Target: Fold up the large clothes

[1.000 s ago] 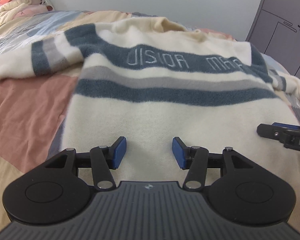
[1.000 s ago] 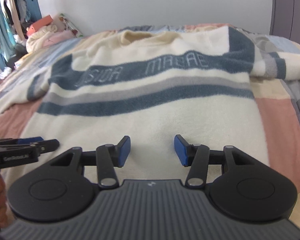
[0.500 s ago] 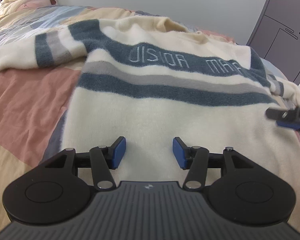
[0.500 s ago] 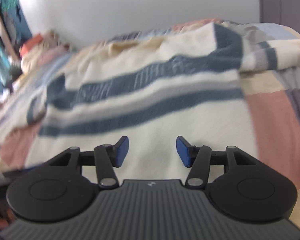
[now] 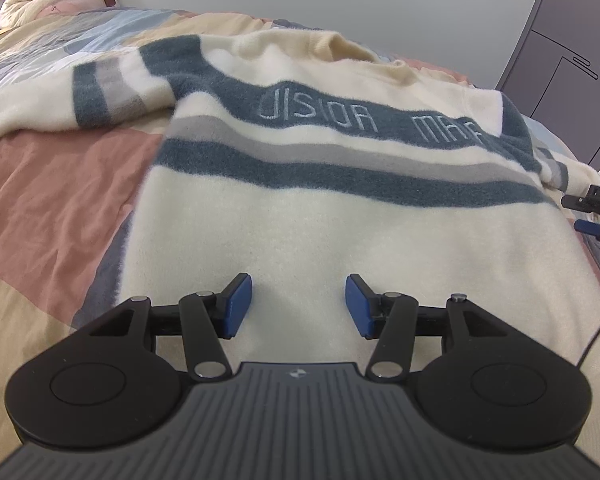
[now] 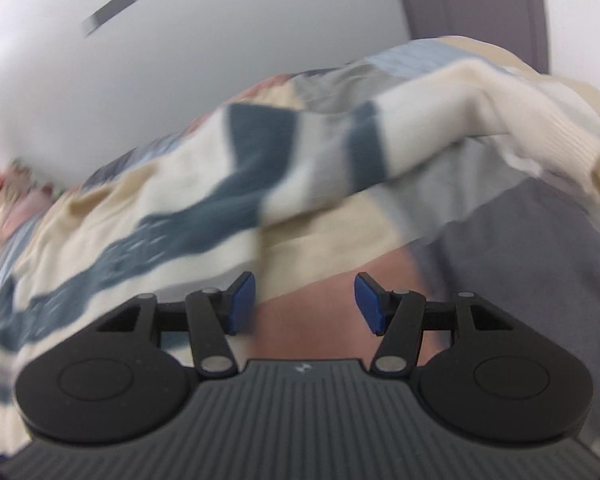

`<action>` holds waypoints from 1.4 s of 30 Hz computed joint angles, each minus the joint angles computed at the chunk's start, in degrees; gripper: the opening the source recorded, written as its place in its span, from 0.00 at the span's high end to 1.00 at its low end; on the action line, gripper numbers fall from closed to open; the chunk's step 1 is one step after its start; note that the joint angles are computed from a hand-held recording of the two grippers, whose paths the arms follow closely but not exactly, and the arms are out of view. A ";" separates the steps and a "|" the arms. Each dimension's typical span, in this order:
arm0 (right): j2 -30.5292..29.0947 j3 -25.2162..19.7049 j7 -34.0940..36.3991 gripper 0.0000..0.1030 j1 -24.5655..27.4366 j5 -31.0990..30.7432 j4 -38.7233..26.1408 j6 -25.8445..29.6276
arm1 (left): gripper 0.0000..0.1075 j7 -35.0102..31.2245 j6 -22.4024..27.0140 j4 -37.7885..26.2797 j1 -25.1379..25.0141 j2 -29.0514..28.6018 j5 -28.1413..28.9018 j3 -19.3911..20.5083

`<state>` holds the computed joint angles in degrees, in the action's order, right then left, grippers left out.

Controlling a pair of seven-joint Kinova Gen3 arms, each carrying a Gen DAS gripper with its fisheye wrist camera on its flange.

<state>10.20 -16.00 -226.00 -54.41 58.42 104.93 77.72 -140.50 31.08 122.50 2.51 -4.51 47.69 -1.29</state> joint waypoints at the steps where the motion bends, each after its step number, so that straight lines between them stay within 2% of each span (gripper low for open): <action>1: -0.52 1.37 -2.33 0.44 -0.34 0.47 2.13 -0.87 | 0.46 0.16 -0.21 0.07 0.03 -0.05 -0.12 0.08; 4: -2.24 8.86 -9.32 0.45 -4.81 0.83 7.69 -2.70 | 0.45 0.02 -1.00 0.40 0.33 -0.24 -0.07 0.19; 6: -3.55 10.49 -13.98 0.45 -4.85 2.09 11.25 -3.62 | 0.45 -1.16 -0.95 0.57 0.45 -0.21 0.78 -0.18; 7: -4.44 9.70 -16.31 0.45 -3.71 3.13 12.87 -3.69 | 0.45 -2.83 -0.42 0.59 0.40 -0.05 1.98 -0.68; 9: -5.10 5.25 -20.67 0.45 0.92 4.75 15.06 -1.20 | 0.45 -5.19 1.28 0.46 -0.35 0.42 4.28 -1.57; 12: -7.03 0.46 -22.40 0.44 8.37 3.39 16.86 1.73 | 0.45 -5.96 3.49 0.10 -2.00 1.08 6.43 -1.82; 16: -11.09 -0.47 -29.02 0.44 12.56 2.40 21.59 3.55 | 0.45 -5.73 3.16 0.05 -2.82 1.26 6.96 -0.80; 19: -13.75 -0.46 -28.86 0.44 16.03 3.16 24.17 3.50 | 0.45 -5.89 2.11 0.25 -2.75 1.31 7.05 -0.21; 23: -17.39 0.09 -29.62 0.44 20.92 6.26 27.16 -1.28 | 0.45 -4.40 0.66 0.23 -2.31 1.37 6.49 0.42; 26: -17.41 0.50 -30.43 0.44 22.12 7.29 27.62 -1.56 | 0.44 -2.37 -0.42 0.01 -1.86 1.47 5.33 0.88; 27: -17.63 -1.27 -32.57 0.42 23.57 7.44 28.02 -1.81 | 0.44 -1.49 -0.83 -0.09 -1.67 1.49 4.77 1.05; 28: -17.79 -2.56 -34.79 0.35 24.36 7.98 28.59 -2.67 | 0.44 -0.39 -1.29 -0.13 -1.45 1.42 4.15 1.26; 30: -18.41 -3.13 -36.45 0.33 22.74 8.14 29.17 -3.65 | 0.44 1.00 -2.08 -0.13 -0.99 1.32 3.33 1.44; 32: -18.65 -4.09 -34.37 0.33 20.99 6.07 28.24 -3.37 | 0.44 1.61 -2.75 -0.04 -0.55 1.30 2.93 1.47; 33: -18.64 -3.05 -32.35 0.33 19.64 3.90 27.04 -3.72 | 0.44 1.90 -2.91 0.01 -0.39 1.29 2.91 1.42; 35: -19.85 -3.67 -31.11 0.34 20.03 0.55 26.28 -5.70 | 0.43 2.22 -2.92 0.11 -0.23 1.17 3.14 1.18; 40: -18.93 -9.08 -40.59 0.33 22.27 2.52 28.92 -2.55 | 0.43 2.50 -2.02 -0.15 -0.32 1.30 3.36 0.71; 42: -17.54 -8.03 -42.47 0.33 22.56 4.65 30.18 -1.19 | 0.43 2.60 -1.58 -0.20 -0.56 1.43 4.06 0.50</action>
<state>-7.35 -24.03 -268.48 -31.85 63.08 135.10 76.53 -137.90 29.50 122.30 1.96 -3.08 51.75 -0.79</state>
